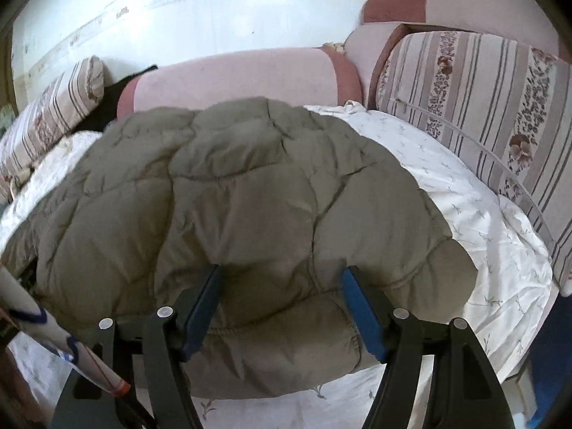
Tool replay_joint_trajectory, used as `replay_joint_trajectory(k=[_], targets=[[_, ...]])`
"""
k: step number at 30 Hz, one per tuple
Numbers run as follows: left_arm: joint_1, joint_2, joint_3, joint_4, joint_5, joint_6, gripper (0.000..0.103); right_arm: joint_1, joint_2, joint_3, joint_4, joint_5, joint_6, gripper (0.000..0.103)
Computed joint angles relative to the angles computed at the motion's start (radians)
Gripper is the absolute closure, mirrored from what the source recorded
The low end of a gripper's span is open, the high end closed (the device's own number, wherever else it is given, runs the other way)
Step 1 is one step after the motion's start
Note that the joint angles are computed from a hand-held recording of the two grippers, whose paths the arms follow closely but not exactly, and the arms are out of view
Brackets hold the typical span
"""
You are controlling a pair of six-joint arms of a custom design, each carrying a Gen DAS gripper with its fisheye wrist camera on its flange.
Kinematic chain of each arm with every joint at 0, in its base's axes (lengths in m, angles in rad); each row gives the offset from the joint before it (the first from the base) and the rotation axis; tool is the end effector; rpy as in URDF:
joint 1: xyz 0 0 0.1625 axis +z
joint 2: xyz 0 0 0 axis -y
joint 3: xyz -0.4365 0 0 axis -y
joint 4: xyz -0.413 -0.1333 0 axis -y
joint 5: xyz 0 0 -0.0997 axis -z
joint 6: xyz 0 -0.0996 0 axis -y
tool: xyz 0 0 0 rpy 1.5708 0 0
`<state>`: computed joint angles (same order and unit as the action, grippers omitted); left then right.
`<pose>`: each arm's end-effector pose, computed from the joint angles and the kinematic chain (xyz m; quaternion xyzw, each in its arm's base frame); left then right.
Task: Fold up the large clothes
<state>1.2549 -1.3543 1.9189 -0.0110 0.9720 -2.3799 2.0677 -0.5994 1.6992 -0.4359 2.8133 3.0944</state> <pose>0.0371 -0.4963 0.2398 0.3049 0.7900 -0.3968 0.3541 0.2782 -0.4312 -0.0576 -0.0492 -0.7726 0.4639 0.4306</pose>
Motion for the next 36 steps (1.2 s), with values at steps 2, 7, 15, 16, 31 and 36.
replay_joint_trajectory(k=[2, 7, 15, 16, 31, 36], targets=[[0.003, 0.002, 0.002, -0.011, 0.003, 0.016, 0.001, -0.007, 0.010, -0.013, 0.022, 0.000, 0.008, 0.025], [0.006, -0.003, 0.003, -0.005, 0.013, 0.008, 0.001, -0.013, 0.005, -0.004, 0.037, -0.019, 0.035, 0.025], [0.024, -0.029, 0.011, 0.045, 0.055, -0.041, 0.001, 0.054, -0.005, 0.029, -0.012, 0.039, 0.005, 0.025], [0.023, -0.036, 0.015, 0.049, 0.055, -0.040, 0.001, 0.063, 0.000, 0.024, -0.010, 0.050, 0.003, 0.025], [-0.049, -0.332, 0.124, 0.255, 0.114, -0.082, 0.001, 0.229, 0.127, -0.145, 0.490, 0.109, 0.426, 0.019], [-0.150, -0.471, 0.148, 0.320, 0.077, -0.067, 0.000, 0.320, 0.145, -0.212, 0.577, 0.149, 0.468, 0.009]])
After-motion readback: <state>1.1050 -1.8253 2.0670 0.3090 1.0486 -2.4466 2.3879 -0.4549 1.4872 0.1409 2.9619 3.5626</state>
